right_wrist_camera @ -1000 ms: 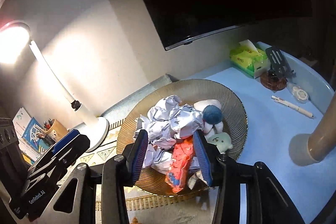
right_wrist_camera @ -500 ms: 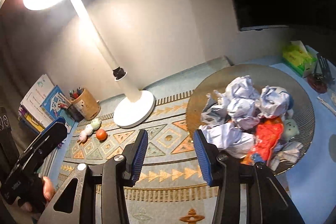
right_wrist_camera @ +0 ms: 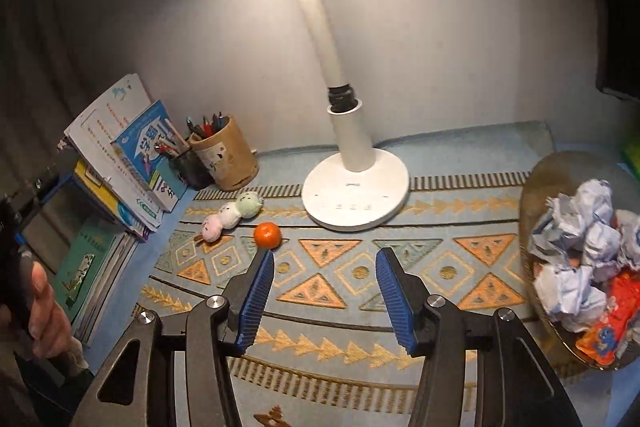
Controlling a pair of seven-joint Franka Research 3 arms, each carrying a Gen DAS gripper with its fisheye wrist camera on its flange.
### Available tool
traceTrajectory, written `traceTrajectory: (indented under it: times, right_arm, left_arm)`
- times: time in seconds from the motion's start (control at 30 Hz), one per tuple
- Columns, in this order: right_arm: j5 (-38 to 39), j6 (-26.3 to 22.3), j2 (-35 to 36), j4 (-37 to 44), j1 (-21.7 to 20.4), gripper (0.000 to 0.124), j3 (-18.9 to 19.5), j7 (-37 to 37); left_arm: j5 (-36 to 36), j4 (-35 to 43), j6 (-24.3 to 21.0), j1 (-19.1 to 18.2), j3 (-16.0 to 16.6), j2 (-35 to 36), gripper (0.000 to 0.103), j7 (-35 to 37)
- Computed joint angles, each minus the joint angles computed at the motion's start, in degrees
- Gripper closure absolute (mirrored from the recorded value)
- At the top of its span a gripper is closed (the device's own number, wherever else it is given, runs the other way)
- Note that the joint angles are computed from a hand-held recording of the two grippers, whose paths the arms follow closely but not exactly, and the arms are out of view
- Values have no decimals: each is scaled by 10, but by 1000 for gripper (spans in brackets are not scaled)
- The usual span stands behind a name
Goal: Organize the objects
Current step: 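Move both open tools back from the bowl toward the plush skewer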
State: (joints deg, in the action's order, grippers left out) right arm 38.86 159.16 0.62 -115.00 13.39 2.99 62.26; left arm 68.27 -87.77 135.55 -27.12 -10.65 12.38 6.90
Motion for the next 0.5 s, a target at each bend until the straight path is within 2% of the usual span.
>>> traceTrajectory:
  times: [0.03, 0.1, 0.13, 0.2, 0.37, 0.5]
  right_arm:
    - [-6, -3, 16, 21, 4, 72, 4, 1]
    - [-19, -4, 48, 62, 13, 71, 14, 4]
    - [-24, -6, 64, 80, 16, 68, 18, 5]
    - [-40, -10, 94, 111, 21, 66, 26, 9]
    - [-125, -24, 173, 181, 40, 66, 23, 47]
    - [-149, -65, 244, 256, 38, 66, 29, 70]
  left_arm:
    - [-9, 14, -14, 2, 1, 6, 1, 13]
    - [15, 30, -30, 0, 12, 21, 1, 2]
    - [27, 34, -19, 2, 18, 31, 1, -3]
    - [23, 35, 31, 19, 28, 56, 1, 4]
    - [-92, 52, 99, 54, 40, 134, 1, 69]
    - [-168, 69, 106, 63, 45, 180, 2, 133]
